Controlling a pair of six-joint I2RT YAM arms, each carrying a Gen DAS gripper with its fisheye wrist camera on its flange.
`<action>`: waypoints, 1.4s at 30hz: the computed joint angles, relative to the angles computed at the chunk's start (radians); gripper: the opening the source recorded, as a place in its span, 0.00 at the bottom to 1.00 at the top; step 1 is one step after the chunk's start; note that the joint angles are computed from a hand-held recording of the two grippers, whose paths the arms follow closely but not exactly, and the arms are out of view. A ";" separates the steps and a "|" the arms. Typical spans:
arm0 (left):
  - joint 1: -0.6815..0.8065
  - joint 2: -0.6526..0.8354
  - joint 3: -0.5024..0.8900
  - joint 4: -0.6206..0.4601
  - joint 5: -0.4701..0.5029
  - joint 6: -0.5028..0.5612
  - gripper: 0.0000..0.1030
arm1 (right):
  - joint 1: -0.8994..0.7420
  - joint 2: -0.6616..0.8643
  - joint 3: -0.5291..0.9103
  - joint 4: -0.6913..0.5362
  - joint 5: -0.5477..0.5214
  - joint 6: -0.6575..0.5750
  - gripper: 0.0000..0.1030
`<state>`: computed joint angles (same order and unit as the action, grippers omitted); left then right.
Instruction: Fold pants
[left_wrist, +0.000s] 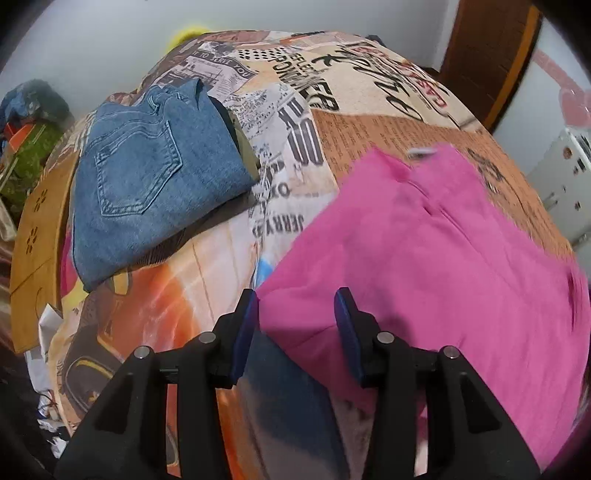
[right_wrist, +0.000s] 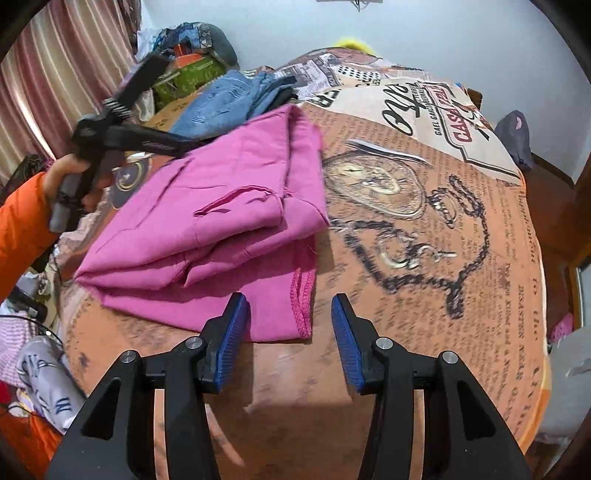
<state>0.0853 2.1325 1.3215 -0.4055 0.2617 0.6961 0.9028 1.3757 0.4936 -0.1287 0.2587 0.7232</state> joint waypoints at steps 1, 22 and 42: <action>0.013 -0.007 -0.012 -0.007 0.006 0.030 0.42 | -0.027 0.001 -0.002 0.001 -0.012 -0.025 0.42; 0.168 -0.207 -0.188 -0.052 0.152 0.045 0.42 | -0.499 0.238 0.161 0.064 -0.111 -0.339 0.39; -0.013 -0.029 -0.028 0.030 0.145 -0.151 0.30 | -0.388 0.355 0.272 0.158 -0.161 -0.283 0.15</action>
